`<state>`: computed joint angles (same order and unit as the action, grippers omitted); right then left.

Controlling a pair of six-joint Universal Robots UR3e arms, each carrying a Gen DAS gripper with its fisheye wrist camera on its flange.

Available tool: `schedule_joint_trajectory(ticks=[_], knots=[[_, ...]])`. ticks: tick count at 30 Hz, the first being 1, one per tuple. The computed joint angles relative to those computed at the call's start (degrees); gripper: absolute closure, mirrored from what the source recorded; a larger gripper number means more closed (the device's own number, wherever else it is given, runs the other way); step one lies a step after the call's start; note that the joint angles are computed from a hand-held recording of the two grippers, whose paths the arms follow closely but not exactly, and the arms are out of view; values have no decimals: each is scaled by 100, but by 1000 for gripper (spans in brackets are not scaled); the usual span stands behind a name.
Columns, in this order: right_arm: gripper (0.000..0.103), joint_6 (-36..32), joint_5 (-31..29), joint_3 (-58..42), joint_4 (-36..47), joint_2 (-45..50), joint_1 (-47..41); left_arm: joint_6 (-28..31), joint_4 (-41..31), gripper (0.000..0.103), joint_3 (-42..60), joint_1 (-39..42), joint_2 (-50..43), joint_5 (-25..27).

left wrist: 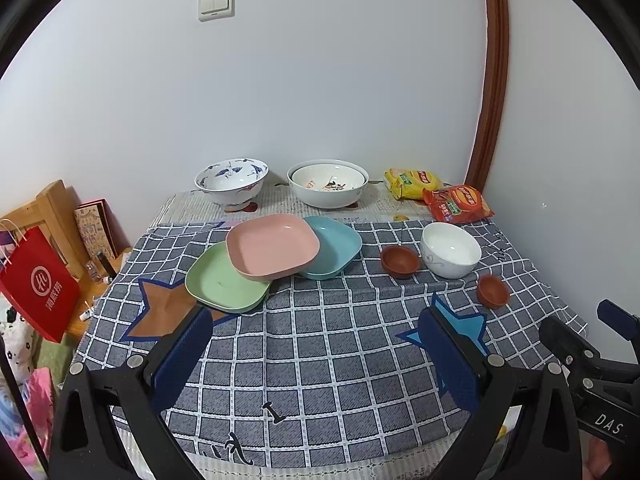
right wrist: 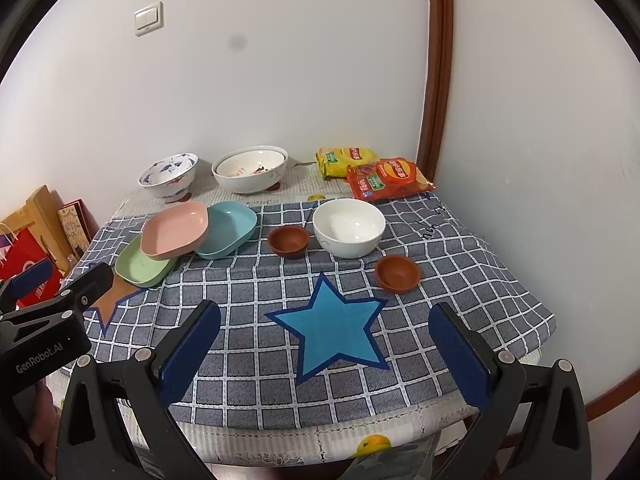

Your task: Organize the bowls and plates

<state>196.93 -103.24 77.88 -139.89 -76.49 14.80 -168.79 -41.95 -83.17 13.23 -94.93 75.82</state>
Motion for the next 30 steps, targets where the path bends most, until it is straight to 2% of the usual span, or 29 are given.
schedule_joint_trajectory(ticks=[30], knots=[[1, 16, 4, 11, -40, -5, 43, -14, 59, 0, -37, 48, 71, 32]])
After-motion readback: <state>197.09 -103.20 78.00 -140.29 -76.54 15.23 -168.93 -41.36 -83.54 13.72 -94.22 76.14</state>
